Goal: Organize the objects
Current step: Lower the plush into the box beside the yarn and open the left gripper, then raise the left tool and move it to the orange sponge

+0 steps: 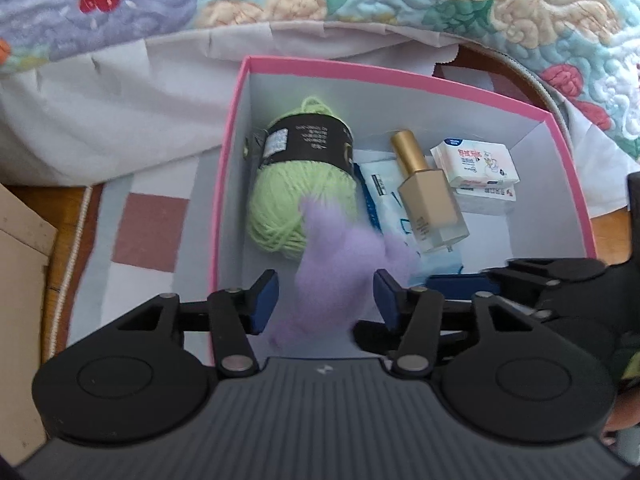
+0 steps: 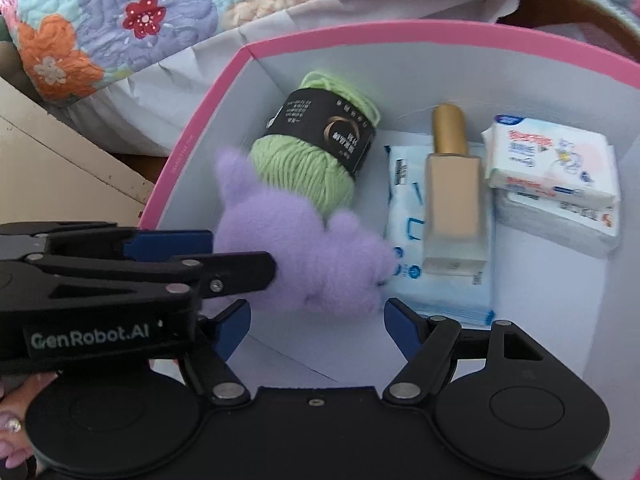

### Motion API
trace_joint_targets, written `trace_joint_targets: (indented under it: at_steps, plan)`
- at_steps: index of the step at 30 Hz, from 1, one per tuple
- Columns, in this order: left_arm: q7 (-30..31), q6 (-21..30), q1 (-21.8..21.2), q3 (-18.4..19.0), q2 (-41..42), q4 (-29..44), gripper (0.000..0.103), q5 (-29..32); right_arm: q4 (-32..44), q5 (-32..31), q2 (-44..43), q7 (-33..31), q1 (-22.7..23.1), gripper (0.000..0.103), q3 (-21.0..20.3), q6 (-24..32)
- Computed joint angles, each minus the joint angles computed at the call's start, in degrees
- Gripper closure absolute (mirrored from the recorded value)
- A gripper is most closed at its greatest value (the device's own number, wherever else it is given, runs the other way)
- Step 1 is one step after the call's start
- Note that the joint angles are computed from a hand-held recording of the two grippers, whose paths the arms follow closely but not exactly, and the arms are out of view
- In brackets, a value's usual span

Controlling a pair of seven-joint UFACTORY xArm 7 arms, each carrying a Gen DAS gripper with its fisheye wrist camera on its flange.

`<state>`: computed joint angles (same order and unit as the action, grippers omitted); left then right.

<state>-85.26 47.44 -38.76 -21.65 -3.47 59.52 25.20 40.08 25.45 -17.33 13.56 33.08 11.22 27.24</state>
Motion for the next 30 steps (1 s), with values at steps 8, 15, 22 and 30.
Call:
trace_joint_targets:
  at_steps: [8,15,22,30]
  plan:
    - [0.13,2.55,-0.12,-1.41,-3.12,0.65,0.052,-0.45,-3.83,-1.46,-7.73,2.22,0.08,0.025,-0.03,-0.48]
    - [1.04,10.77,-1.49,-3.90,-4.84,6.33,0.052,-0.82,-5.02,-7.73,-16.59,6.34,-0.16,0.025,2.13,2.28]
    - [4.38,17.14,-2.48,-6.19,-8.64,9.79,0.051,-3.09,-3.66,-14.45,-26.11,8.51,0.08,0.025,5.13,8.42]
    - [5.71,23.73,-2.66,-10.36,-11.35,14.07,0.048,-3.82,-1.46,-19.10,-33.64,9.97,0.37,0.025,8.99,15.02]
